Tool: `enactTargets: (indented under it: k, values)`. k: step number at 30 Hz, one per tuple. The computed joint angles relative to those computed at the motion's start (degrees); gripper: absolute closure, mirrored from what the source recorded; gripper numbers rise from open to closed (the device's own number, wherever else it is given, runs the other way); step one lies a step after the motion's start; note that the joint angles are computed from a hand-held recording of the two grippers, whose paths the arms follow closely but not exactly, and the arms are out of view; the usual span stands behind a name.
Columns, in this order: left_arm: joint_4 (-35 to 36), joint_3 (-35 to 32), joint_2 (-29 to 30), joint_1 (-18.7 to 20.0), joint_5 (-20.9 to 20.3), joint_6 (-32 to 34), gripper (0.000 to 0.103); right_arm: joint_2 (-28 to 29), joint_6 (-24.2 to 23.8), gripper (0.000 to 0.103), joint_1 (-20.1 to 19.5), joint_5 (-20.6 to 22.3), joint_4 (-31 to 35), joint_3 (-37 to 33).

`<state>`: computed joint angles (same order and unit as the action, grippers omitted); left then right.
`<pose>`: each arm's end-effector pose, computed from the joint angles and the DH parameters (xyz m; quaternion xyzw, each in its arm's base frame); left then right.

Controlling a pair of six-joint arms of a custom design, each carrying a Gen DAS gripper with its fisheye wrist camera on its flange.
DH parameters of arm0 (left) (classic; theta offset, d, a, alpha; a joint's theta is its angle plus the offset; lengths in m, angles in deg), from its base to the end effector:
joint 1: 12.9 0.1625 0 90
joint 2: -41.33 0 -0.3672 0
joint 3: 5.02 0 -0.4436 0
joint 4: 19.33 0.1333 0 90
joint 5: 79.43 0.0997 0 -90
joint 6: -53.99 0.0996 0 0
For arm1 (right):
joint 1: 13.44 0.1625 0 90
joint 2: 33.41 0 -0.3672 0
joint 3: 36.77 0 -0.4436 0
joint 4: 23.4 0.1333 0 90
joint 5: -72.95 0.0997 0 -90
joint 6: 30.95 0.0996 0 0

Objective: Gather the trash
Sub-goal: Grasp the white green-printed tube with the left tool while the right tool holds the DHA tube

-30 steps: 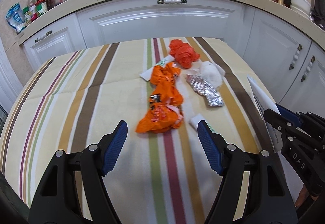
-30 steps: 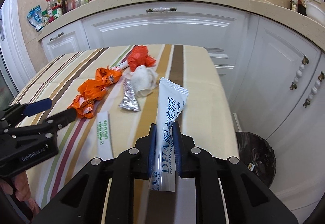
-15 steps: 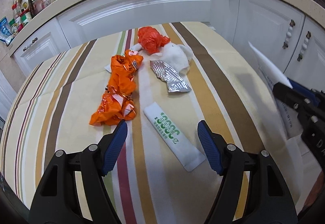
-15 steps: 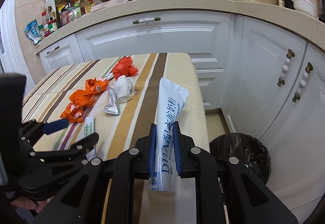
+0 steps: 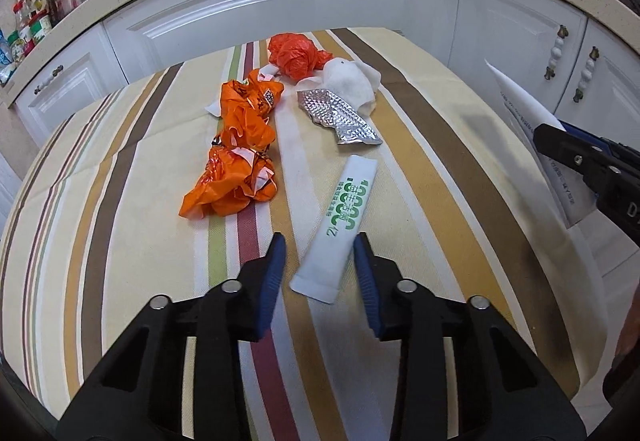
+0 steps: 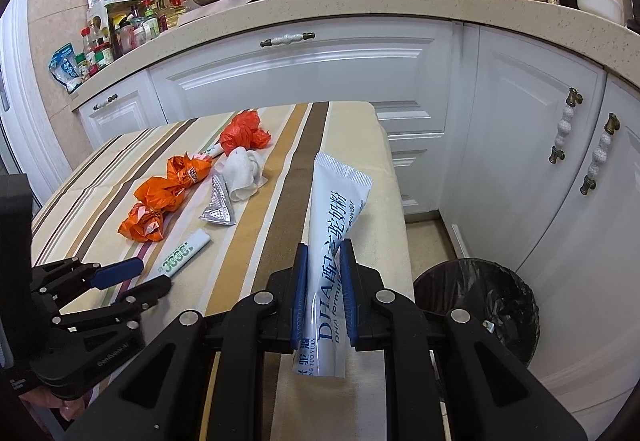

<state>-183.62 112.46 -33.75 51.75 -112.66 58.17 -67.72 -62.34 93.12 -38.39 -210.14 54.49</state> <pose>-0.0336 -0.5768 0.2245 0.0893 0.8513 -0.3215 0.4049 0.2872 -0.6253 -0.0098 0.3179 -0.8699 0.3091 0.2158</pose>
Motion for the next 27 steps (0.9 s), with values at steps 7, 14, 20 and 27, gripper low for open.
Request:
enactTargets:
  k: [7, 14, 20, 27]
  values:
    - [-1.93, 0.48, -0.39, 0.54, -2.12, 3.14, 0.082, 0.40, -0.46, 0.086, 0.46, -0.91, -0.25, -0.13]
    - [-4.52, 1.29, -1.45, 0.04, -2.55, 5.66, 0.098, 0.82, -0.74, 0.086, 1.23, -2.19, -0.78, -0.24]
    - [-5.12, 1.94, -2.55, 0.69, -4.03, 5.89, 0.099, 1.29, -1.26, 0.086, 1.95, -2.97, -1.05, -0.43]
    - [-5.83, 2.40, -3.75, 1.09, -4.96, 5.63, 0.100, 1.65, -1.39, 0.086, 2.56, -3.83, -1.35, -0.56]
